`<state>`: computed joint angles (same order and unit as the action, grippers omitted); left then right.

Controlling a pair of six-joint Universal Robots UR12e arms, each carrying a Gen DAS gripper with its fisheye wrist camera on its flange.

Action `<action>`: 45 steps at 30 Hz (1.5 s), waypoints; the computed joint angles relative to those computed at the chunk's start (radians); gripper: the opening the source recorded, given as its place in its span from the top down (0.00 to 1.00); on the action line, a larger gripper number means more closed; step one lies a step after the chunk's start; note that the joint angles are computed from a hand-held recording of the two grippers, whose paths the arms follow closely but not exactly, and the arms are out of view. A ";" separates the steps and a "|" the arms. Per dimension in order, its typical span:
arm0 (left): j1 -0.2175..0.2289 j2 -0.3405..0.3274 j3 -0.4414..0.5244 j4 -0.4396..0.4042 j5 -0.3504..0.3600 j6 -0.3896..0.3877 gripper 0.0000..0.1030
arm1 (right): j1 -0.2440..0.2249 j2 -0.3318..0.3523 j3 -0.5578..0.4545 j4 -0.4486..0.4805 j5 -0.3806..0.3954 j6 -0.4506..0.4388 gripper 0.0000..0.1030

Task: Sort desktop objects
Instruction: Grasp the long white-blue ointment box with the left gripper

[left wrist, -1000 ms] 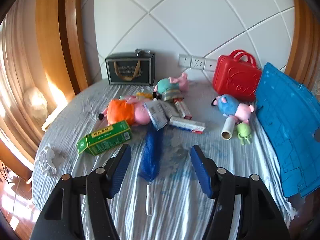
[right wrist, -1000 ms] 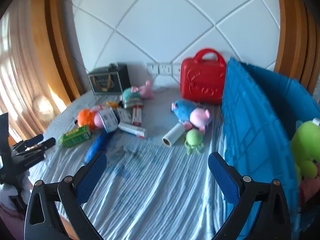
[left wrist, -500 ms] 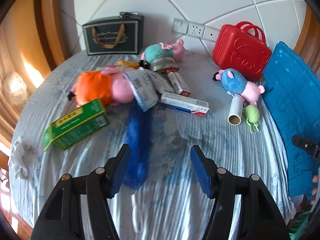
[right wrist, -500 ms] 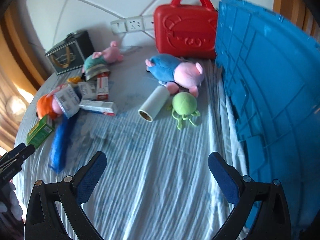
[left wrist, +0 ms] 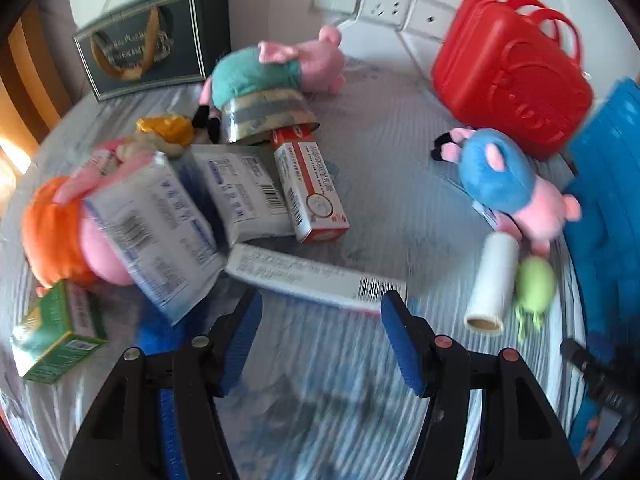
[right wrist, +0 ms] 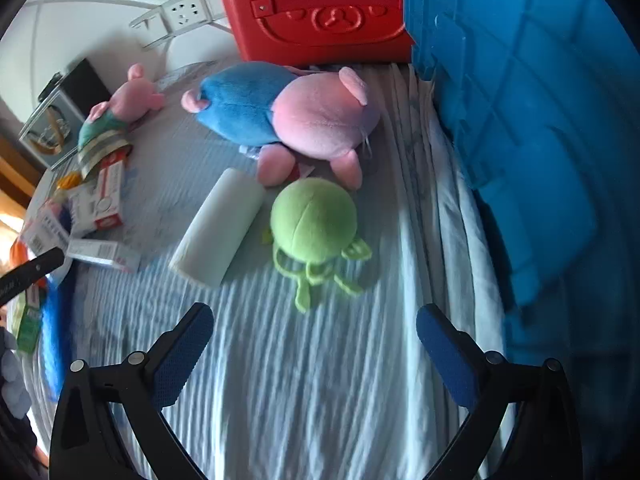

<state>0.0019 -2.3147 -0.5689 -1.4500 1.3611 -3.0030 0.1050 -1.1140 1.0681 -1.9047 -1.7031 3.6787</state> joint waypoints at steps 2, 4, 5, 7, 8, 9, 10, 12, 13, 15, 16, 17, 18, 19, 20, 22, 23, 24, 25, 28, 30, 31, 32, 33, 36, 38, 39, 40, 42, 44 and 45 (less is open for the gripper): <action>-0.015 -0.076 0.127 -0.104 0.019 -0.049 0.41 | -0.006 0.016 -0.012 -0.001 0.000 0.001 0.00; -0.028 -0.116 0.186 -0.150 0.046 -0.105 0.41 | -0.010 0.031 -0.020 -0.010 -0.001 -0.004 0.00; -0.036 -0.114 0.178 -0.116 0.080 -0.114 0.40 | -0.012 0.037 -0.024 -0.012 0.000 -0.009 0.00; -0.050 -0.151 0.245 -0.149 0.120 -0.113 0.40 | -0.015 0.048 -0.027 -0.018 -0.008 -0.010 0.00; -0.054 -0.159 0.257 -0.144 0.137 -0.120 0.38 | -0.017 0.052 -0.028 -0.020 -0.007 -0.009 0.00; -0.056 -0.176 0.290 -0.164 0.148 -0.128 0.38 | -0.020 0.058 -0.030 -0.018 -0.004 -0.004 0.00; -0.060 -0.181 0.298 -0.160 0.174 -0.129 0.38 | -0.022 0.062 -0.033 -0.011 -0.002 0.000 0.00; -0.060 -0.172 0.282 -0.154 0.206 -0.130 0.38 | -0.027 0.064 -0.027 -0.015 0.012 -0.005 0.00; -0.053 -0.143 0.227 -0.123 0.202 -0.146 0.38 | -0.028 0.064 -0.024 -0.018 0.011 -0.011 0.00; -0.046 -0.105 0.152 -0.074 0.205 -0.175 0.38 | -0.031 0.069 -0.024 -0.012 0.010 -0.018 0.00; -0.042 -0.091 0.123 -0.048 0.192 -0.187 0.37 | -0.033 0.071 -0.023 -0.008 0.018 -0.012 0.00; -0.042 -0.092 0.125 -0.052 0.192 -0.185 0.35 | -0.036 0.071 -0.020 -0.009 0.025 -0.006 0.00; -0.046 -0.104 0.153 -0.080 0.206 -0.185 0.34 | -0.039 0.071 -0.014 -0.010 0.036 -0.002 0.00; -0.046 -0.109 0.165 -0.099 0.200 -0.192 0.34 | -0.037 0.069 -0.010 -0.020 0.023 -0.010 0.00; -0.042 -0.101 0.155 -0.105 0.177 -0.209 0.34 | -0.035 0.070 -0.010 -0.015 0.016 -0.024 0.00; -0.038 -0.075 0.107 -0.100 0.158 -0.242 0.34 | -0.032 0.071 -0.008 -0.019 -0.002 -0.047 0.00; -0.034 -0.058 0.070 -0.072 0.147 -0.257 0.33 | -0.030 0.072 -0.009 -0.018 -0.009 -0.057 0.00; -0.031 -0.051 0.052 -0.054 0.134 -0.279 0.32 | -0.028 0.073 -0.010 -0.015 -0.018 -0.062 0.00; -0.030 -0.051 0.048 -0.046 0.125 -0.286 0.32 | -0.027 0.074 -0.011 -0.014 -0.025 -0.064 0.00; -0.032 -0.070 0.072 -0.033 0.113 -0.274 0.32 | -0.018 0.080 -0.017 -0.004 -0.060 -0.075 0.00; -0.031 -0.084 0.090 -0.040 0.094 -0.280 0.31 | -0.020 0.075 -0.007 -0.018 -0.054 -0.080 0.00; -0.031 -0.092 0.104 -0.047 0.091 -0.284 0.31 | -0.023 0.073 -0.007 -0.016 -0.043 -0.083 0.00; -0.031 -0.103 0.122 -0.056 0.087 -0.283 0.30 | -0.027 0.070 -0.005 -0.017 -0.031 -0.077 0.00; -0.032 -0.119 0.149 -0.068 0.087 -0.275 0.30 | -0.032 0.063 0.007 -0.034 -0.010 -0.062 0.00; -0.036 -0.138 0.183 -0.085 0.088 -0.221 0.30 | -0.048 0.028 0.067 -0.135 0.070 -0.014 0.06; -0.030 -0.109 0.132 -0.077 0.057 -0.181 0.38 | -0.046 0.029 0.062 -0.137 0.063 -0.040 0.16; -0.027 -0.092 0.102 -0.076 0.040 -0.162 0.41 | -0.044 0.033 0.056 -0.132 0.059 -0.056 0.22; -0.024 -0.069 0.059 -0.069 0.030 -0.131 0.42 | -0.046 0.033 0.057 -0.136 0.071 -0.062 0.26; -0.018 -0.031 -0.011 -0.064 0.048 -0.072 0.54 | -0.050 0.029 0.061 -0.146 0.114 -0.067 0.40; -0.005 0.004 -0.080 -0.058 0.075 -0.038 0.57 | -0.048 0.027 0.064 -0.163 0.151 -0.079 0.45; -0.004 0.030 -0.132 -0.004 0.125 -0.008 0.57 | -0.045 0.025 0.065 -0.173 0.170 -0.096 0.46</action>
<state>-0.0017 -2.2845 -0.7010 -1.4540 1.4866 -3.0114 0.0600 -1.0886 1.1329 -2.0776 -1.5335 3.5828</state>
